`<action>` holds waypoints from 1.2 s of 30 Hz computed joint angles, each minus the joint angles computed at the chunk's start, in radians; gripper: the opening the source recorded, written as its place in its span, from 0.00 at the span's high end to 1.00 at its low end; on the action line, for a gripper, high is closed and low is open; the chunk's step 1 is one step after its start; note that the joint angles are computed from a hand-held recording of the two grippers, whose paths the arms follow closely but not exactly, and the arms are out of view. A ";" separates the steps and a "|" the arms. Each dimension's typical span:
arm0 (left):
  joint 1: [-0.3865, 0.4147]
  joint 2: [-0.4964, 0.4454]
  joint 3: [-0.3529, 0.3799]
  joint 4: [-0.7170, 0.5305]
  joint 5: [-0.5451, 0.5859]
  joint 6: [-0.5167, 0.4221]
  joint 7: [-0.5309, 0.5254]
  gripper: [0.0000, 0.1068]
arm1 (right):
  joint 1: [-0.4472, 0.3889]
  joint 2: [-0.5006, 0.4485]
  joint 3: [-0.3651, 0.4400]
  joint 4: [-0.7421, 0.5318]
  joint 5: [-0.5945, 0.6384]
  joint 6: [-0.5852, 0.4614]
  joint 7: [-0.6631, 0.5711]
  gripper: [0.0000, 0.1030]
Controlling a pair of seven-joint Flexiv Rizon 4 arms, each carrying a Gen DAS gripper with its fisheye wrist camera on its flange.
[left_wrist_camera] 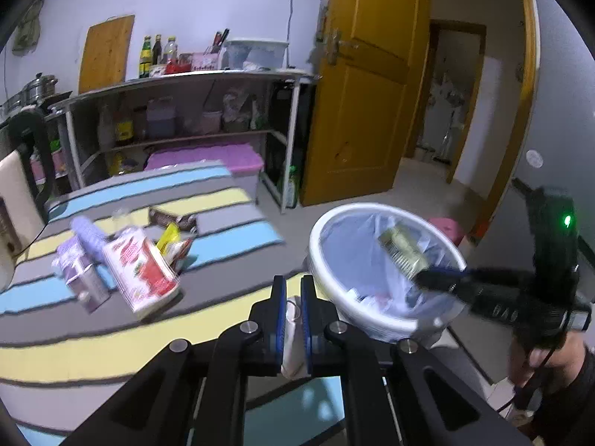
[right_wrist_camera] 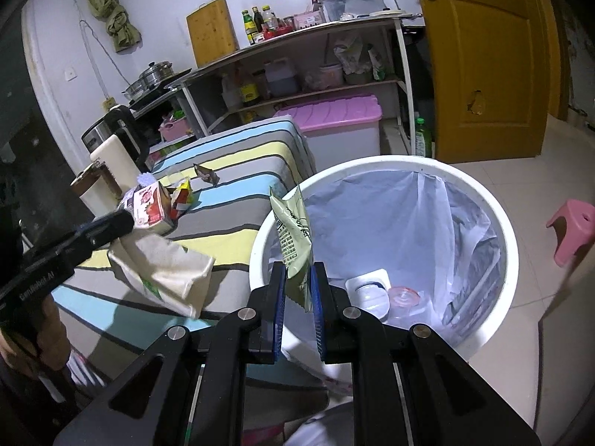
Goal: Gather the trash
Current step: 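Carry the green wrapper over the bin with the right tool, then lift the white paper bag toward the bin with the left tool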
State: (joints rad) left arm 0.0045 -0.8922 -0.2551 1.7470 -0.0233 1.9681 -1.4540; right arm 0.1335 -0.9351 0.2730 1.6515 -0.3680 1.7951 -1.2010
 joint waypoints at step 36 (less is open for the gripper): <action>0.162 -0.075 -0.163 0.023 0.014 -0.154 0.136 0.75 | -0.004 -0.002 0.036 -0.004 0.016 -0.040 -0.050 0.86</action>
State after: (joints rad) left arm 0.1668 -0.9674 -0.4185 1.7698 -0.0089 1.8139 -1.3178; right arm 0.1298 -0.9374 0.3094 1.6471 -0.3517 1.7548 -1.2506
